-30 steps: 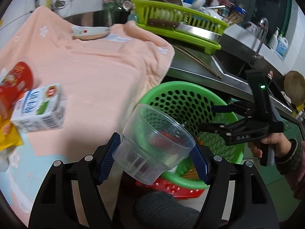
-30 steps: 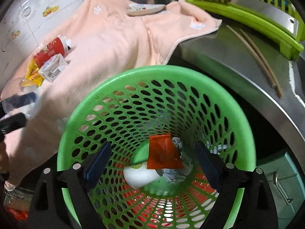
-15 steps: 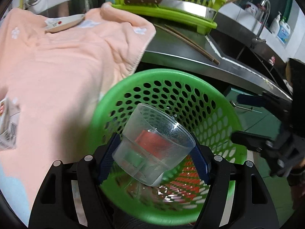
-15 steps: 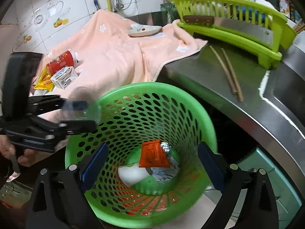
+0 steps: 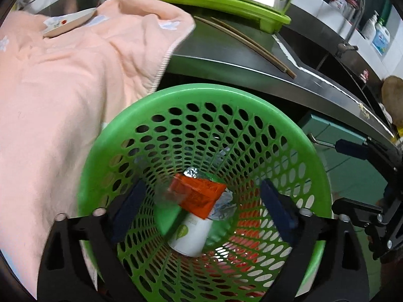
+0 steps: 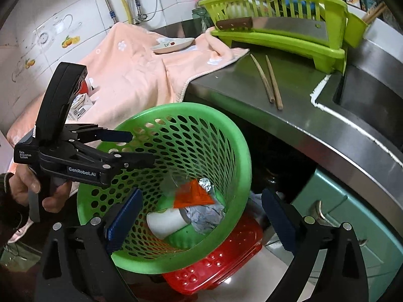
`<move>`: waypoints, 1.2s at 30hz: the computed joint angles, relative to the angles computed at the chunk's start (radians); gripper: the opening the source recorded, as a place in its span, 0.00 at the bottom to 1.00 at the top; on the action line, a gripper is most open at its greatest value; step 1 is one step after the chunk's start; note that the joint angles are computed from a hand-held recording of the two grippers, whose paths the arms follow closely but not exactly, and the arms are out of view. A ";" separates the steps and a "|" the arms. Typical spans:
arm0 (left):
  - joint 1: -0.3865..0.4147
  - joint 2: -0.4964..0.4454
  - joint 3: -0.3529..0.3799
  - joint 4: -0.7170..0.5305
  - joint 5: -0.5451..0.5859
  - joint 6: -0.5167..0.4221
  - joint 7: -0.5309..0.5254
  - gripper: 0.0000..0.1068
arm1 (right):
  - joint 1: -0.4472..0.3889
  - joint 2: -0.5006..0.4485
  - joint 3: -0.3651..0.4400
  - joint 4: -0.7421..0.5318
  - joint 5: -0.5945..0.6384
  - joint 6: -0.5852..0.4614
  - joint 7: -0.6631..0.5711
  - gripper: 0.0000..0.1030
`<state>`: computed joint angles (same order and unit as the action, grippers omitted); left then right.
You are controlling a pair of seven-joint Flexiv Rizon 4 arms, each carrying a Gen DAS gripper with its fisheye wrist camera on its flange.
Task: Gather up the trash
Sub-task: 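Move both tools back over the towel toward the milk carton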
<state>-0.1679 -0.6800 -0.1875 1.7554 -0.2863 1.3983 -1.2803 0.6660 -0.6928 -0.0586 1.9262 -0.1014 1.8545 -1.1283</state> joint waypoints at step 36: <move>-0.015 0.419 0.378 0.554 0.110 0.371 -0.277 0.92 | -0.081 -0.223 0.394 -0.598 -0.279 -0.385 -0.226 0.92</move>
